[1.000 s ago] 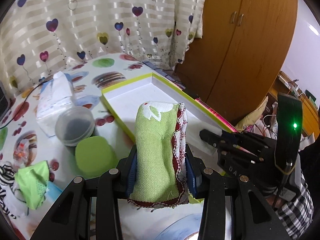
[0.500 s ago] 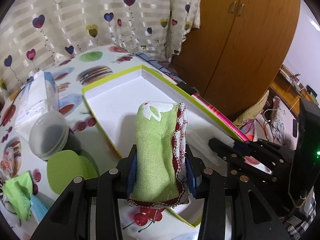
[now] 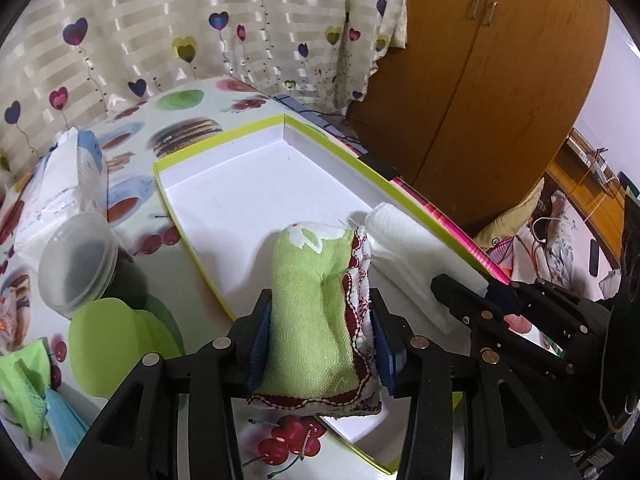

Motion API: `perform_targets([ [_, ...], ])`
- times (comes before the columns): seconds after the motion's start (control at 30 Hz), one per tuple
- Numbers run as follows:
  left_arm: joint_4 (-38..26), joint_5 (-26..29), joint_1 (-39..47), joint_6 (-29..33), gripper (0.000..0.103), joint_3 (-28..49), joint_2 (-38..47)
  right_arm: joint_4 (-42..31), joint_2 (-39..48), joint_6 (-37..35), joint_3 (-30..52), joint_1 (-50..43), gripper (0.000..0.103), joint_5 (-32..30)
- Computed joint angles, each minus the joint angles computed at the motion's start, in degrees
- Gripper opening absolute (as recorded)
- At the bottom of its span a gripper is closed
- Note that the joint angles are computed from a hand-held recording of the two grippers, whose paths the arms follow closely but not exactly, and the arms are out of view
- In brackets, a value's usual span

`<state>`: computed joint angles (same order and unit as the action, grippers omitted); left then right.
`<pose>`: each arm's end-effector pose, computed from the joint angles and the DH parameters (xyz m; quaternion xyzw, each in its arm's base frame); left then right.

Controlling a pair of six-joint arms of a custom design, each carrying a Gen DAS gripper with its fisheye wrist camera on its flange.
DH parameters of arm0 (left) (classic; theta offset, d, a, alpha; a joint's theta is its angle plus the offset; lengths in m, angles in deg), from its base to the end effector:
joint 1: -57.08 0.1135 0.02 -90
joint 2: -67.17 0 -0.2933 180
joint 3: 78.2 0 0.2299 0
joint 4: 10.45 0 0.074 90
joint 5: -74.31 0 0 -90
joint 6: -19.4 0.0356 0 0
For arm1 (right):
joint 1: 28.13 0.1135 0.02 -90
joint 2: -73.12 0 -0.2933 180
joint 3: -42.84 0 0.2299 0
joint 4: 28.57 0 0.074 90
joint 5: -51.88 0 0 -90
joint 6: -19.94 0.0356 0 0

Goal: Organize soft objects
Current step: 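Lower both items into the box and open both tools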

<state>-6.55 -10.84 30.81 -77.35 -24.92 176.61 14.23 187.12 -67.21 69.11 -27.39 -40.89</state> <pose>0.2790 -0.1411 0.1126 0.1738 0.9294 -0.1302 0.2984 0.2259 0.0046 0.0743 0.0077 0.9234 0.0343 0.3822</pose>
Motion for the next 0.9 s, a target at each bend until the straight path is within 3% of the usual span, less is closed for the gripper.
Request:
perform_targets([
  [0.17, 0.16, 0.51, 0.22, -0.12, 0.045, -0.09, 0.22, -0.38, -0.20, 0.18, -0.11, 0.58, 0.021, 0.26],
  [0.33, 0.30, 0.35, 0.29, -0.41, 0.049, -0.54, 0.28, 0.18, -0.28, 0.02, -0.59, 0.74, 0.045, 0.19],
  [0.9, 2.46, -1.74, -0.04, -0.17, 0.062, -6.64, -6.33, 3.04, -3.24, 0.56, -4.50, 2.50, 0.045, 2.28],
])
